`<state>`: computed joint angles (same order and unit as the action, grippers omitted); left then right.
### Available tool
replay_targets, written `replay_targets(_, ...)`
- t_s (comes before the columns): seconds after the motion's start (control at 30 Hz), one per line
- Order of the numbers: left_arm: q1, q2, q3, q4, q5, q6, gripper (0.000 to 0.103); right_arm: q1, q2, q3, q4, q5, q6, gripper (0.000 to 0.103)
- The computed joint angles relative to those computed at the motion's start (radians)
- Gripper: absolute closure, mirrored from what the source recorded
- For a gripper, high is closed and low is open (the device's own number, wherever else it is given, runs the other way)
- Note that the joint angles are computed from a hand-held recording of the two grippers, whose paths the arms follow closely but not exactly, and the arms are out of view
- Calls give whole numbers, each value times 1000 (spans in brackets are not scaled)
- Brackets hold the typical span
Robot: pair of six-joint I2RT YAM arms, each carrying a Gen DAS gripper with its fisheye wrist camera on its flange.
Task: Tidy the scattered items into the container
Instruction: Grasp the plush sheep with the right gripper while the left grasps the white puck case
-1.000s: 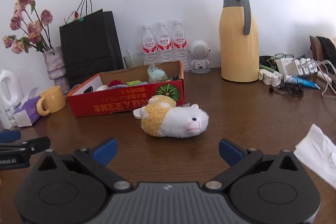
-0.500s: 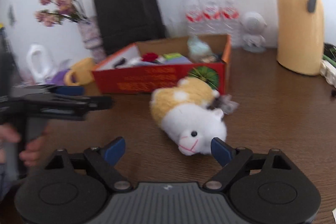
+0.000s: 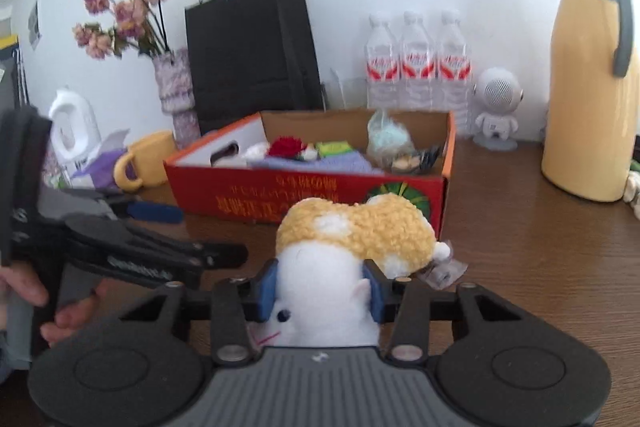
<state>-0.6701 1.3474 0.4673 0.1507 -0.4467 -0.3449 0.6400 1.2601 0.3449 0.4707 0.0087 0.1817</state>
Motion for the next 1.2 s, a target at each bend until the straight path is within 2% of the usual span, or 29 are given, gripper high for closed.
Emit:
replay_targets(0.1,2,79,53,40,55,7,14,-9,-161,-54,-40,109,48,61)
replay_targets(0.13,-2,118,77,68,65,13,20,-14,-178,-63,-45,152,57,61)
replay_targets(0.2,-10,184,130,81,61,6,25,-30,-165,-69,-40,187,67,60)
replay_targets(0.27,-20,250,189,72,44,10,28,-50,-148,-85,-8,164,83,60)
replay_targets(0.37,-31,328,261,25,22,-6,43,-39,-170,-119,34,130,80,60)
replay_targets(0.43,-37,366,296,0,8,-11,64,3,-212,-139,40,157,74,60)
replay_targets(0.47,-38,375,294,13,-2,-15,67,14,-223,-146,48,159,72,59)
replay_targets(0.5,-38,377,295,15,-2,-21,74,30,-241,-158,52,162,70,59)
replay_targets(0.6,-42,364,293,-9,-14,-51,75,56,-239,-149,35,166,71,60)
replay_targets(0.63,-47,347,280,-11,-20,-63,75,68,-241,-149,33,180,74,63)
replay_targets(0.67,-55,327,263,-10,-31,-68,75,83,-250,-143,14,199,78,72)
replay_targets(0.7,-67,292,237,-10,-48,-80,75,100,-260,-135,-13,224,78,80)
replay_targets(0.8,-124,162,150,-33,-132,-122,75,149,-266,-81,-157,301,112,84)
replay_targets(0.87,-176,65,94,-85,-196,-179,75,175,-268,-61,-237,339,192,84)
replay_targets(0.93,-253,-55,38,-175,-285,-256,75,206,-336,-84,-288,340,304,80)
replay_targets(0.97,-296,-111,12,-221,-333,-297,75,231,-364,-98,-297,339,349,73)
replay_targets(1.0,-343,-165,-5,-291,-378,-356,75,268,-366,-100,-306,364,401,52)
replay_targets(1.07,-424,-263,-23,-450,-437,-496,75,365,-287,-62,-337,472,507,26)
replay_targets(1.13,-495,-312,-22,-589,-482,-630,75,417,-131,35,-419,558,599,25)
replay_targets(1.2,-572,-333,-14,-719,-519,-753,75,397,-11,54,-331,540,641,25)
